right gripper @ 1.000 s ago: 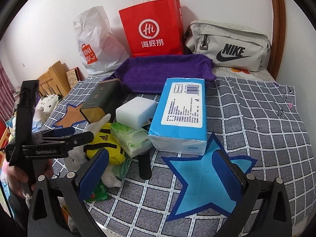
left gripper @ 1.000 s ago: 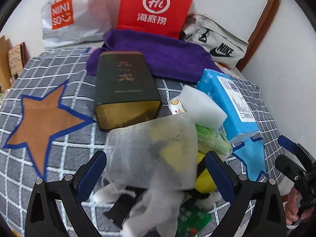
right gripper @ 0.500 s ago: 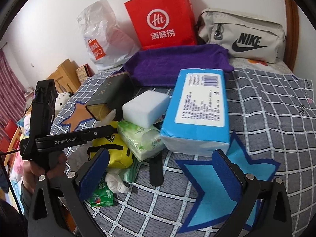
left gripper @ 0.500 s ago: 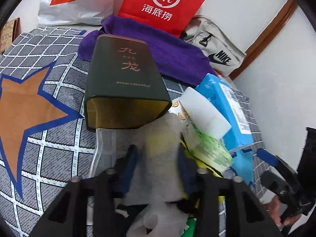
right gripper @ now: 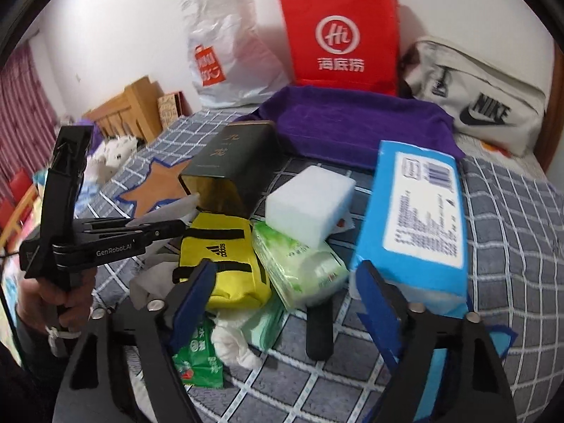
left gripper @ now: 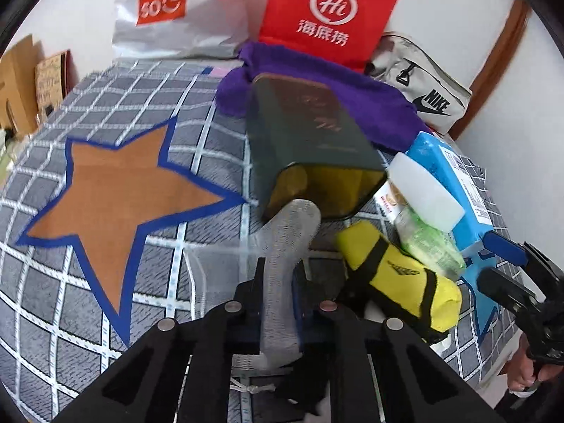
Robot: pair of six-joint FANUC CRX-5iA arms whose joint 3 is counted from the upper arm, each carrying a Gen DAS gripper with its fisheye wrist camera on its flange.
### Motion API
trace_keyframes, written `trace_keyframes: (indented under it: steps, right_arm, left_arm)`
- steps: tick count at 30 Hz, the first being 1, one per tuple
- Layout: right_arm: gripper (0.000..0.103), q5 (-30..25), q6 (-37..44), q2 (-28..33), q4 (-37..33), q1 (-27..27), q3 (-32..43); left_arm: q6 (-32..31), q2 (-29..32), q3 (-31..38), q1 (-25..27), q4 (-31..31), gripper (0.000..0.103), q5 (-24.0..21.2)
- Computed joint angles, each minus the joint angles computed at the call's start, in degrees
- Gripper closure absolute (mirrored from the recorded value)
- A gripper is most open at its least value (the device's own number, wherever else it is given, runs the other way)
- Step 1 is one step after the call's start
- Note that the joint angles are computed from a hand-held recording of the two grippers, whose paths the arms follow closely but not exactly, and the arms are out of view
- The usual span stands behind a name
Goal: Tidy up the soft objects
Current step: 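Grasp the white mesh laundry bag with the left tool while the right tool grasps the white sponge block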
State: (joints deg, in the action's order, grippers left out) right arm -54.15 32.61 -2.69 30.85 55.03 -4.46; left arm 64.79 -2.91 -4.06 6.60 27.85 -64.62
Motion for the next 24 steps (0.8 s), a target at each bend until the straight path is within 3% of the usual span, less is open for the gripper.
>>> trace_keyframes:
  steps: [7, 13, 17, 18, 20, 24]
  right_arm:
    - [0.029, -2.0, -0.9, 4.2, 1.5, -2.0, 4.6]
    - [0.027, -3.7, 0.7, 8.8, -5.1, -5.0, 11.2]
    - [0.027, -5.2, -0.3, 10.7, -3.6, -4.9, 12.3]
    - [0.028, -5.6, -0.1, 11.1, -3.0, -4.7, 12.6]
    - [0.046, -5.6, 1.2, 11.5, -4.2, -5.0, 13.2]
    - [0.046, -3.3, 0.3, 10.0, -5.0, -5.2, 11.3]
  left_arm:
    - [-2.2, 0.4, -1.6, 1.2, 2.6, 0.092, 1.2]
    - [-4.6, 0.5, -3.1, 1.6, 5.3, 0.092, 2.4]
    - [-5.7, 0.7, -4.1, 2.1, 7.6, 0.092, 2.7]
    - [-5.9, 0.7, -4.2, 2.2, 7.7, 0.092, 2.8]
    - [-6.2, 0.8, -4.3, 2.2, 8.2, 0.092, 2.9]
    - [-7.8, 0.6, -5.0, 2.5, 9.1, 0.092, 3.3]
